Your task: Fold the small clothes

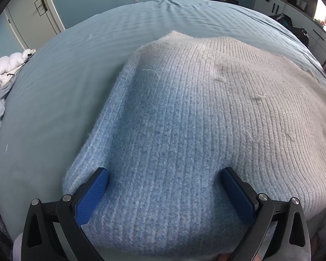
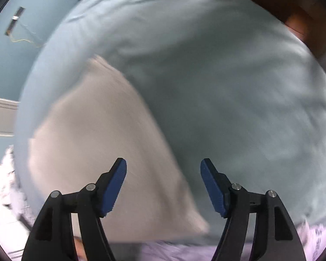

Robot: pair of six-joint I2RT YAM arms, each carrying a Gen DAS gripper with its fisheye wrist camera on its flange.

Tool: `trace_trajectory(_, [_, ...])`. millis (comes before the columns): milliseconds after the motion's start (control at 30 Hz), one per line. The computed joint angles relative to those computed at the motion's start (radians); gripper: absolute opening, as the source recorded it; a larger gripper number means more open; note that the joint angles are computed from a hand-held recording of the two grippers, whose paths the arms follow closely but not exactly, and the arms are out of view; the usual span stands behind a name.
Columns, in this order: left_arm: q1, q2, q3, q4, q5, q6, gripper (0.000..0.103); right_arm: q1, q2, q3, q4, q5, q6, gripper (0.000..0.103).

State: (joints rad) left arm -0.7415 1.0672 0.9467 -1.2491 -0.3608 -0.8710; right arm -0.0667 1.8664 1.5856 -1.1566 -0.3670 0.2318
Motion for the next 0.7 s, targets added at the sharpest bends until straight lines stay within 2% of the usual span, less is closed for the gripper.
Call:
trace_trajectory(33, [0.0, 0.001, 0.0, 0.0, -0.001, 0.0, 0.103, 0.037, 0.04, 0.047, 0.005, -0.002, 0.001, 0.067])
trace_trajectory(167, [0.005, 0.0, -0.001, 0.007, 0.002, 0.008, 0.103, 0.18, 0.26, 0.297, 0.033, 0.109, 0.049, 0.067])
trace_trajectory(200, [0.007, 0.0, -0.001, 0.007, 0.004, 0.011, 0.103, 0.206, 0.309, 0.381, -0.007, 0.135, 0.064, 0.067])
trace_trajectory(233, [0.01, -0.002, -0.003, 0.01, 0.006, 0.015, 0.103, 0.227, 0.375, 0.474, -0.041, 0.19, 0.064, 0.067])
trace_trajectory(333, [0.021, -0.017, -0.016, 0.02, 0.01, 0.03, 0.103, 0.248, 0.488, 0.63, -0.073, 0.335, 0.025, 0.065])
trace_trajectory(367, [0.021, -0.021, -0.019, 0.022, 0.009, 0.032, 0.103, 0.244, 0.531, 0.67, -0.086, 0.307, 0.019, 0.065])
trace_trajectory(400, [0.025, -0.022, -0.021, 0.025, 0.01, 0.036, 0.103, 0.243, 0.563, 0.703, -0.107, 0.278, 0.019, 0.058])
trace_trajectory(433, [0.031, -0.022, -0.024, 0.029, 0.013, 0.043, 0.103, 0.241, 0.569, 0.697, -0.1, 0.262, 0.016, 0.054])
trace_trajectory(467, [0.031, -0.023, -0.024, 0.029, 0.015, 0.044, 0.103, 0.248, 0.533, 0.641, -0.053, 0.27, 0.005, 0.038])
trace_trajectory(500, [0.036, -0.022, -0.023, 0.03, 0.019, 0.049, 0.103, 0.256, 0.52, 0.625, -0.036, 0.258, -0.023, 0.006])
trace_trajectory(600, [0.07, -0.021, -0.025, 0.044, 0.04, 0.088, 0.103, 0.334, 0.437, 0.532, 0.03, 0.481, -0.063, 0.005])
trace_trajectory(633, [0.081, -0.021, -0.024, 0.048, 0.048, 0.102, 0.103, 0.356, 0.384, 0.467, 0.089, 0.546, -0.062, 0.005])
trace_trajectory(700, [0.111, -0.019, -0.024, 0.058, 0.068, 0.128, 0.103, 0.375, 0.275, 0.334, 0.23, 0.605, -0.061, 0.005])
